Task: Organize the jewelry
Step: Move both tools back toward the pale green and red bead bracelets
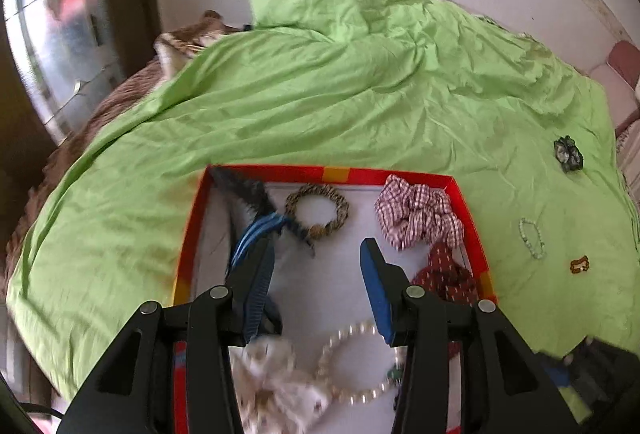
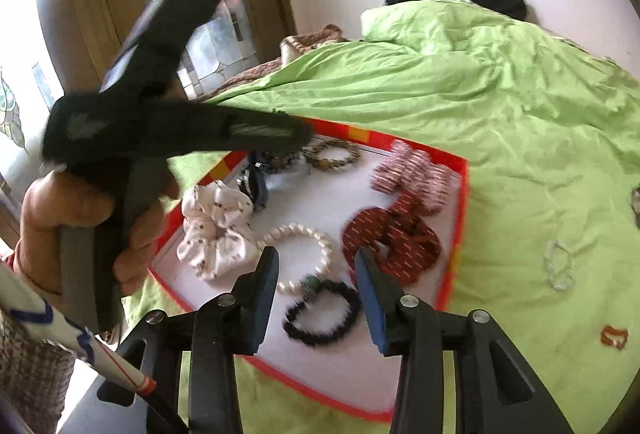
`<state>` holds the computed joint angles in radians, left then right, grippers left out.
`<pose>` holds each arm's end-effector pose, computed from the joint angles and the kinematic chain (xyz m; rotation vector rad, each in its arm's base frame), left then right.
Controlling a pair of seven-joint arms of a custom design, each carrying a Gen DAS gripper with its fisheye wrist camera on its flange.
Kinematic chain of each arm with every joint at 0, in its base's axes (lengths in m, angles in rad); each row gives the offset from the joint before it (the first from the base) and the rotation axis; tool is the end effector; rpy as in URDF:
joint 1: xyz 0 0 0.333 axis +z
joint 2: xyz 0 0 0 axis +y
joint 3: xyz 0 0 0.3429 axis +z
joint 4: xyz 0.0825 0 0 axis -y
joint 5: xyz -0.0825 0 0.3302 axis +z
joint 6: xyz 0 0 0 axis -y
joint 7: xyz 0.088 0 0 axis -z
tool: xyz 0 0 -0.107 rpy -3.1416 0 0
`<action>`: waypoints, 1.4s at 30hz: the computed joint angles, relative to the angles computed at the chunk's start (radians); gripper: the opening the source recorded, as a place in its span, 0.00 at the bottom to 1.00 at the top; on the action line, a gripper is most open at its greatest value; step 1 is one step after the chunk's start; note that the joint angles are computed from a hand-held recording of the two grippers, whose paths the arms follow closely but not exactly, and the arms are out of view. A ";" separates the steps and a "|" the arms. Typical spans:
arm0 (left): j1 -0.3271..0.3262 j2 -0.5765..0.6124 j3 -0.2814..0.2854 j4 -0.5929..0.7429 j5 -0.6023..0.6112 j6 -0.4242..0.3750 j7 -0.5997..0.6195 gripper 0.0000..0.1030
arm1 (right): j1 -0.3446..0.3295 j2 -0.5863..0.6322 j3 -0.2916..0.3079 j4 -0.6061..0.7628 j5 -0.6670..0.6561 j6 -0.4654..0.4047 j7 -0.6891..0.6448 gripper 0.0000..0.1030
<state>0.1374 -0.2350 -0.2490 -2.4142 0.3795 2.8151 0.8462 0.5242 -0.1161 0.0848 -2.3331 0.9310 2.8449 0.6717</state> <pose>0.4467 -0.0764 0.5235 -2.0648 1.5559 -0.6257 0.4146 0.2391 0.4985 -2.1544 1.0093 -0.1834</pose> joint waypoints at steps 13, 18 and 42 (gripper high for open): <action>0.028 -0.218 -0.169 -0.148 0.016 -0.010 -0.257 0.42 | -0.038 -0.147 -0.111 -0.176 -0.061 -0.019 0.093 0.44; 0.003 -0.257 -0.230 -0.162 -0.033 -0.049 -0.305 0.43 | -0.051 -0.195 -0.165 -0.219 -0.095 -0.015 0.122 0.44; -0.186 -0.007 -0.365 0.151 0.252 -0.375 -0.541 0.53 | -0.174 -0.297 -0.435 -0.303 -0.172 -0.041 0.116 0.50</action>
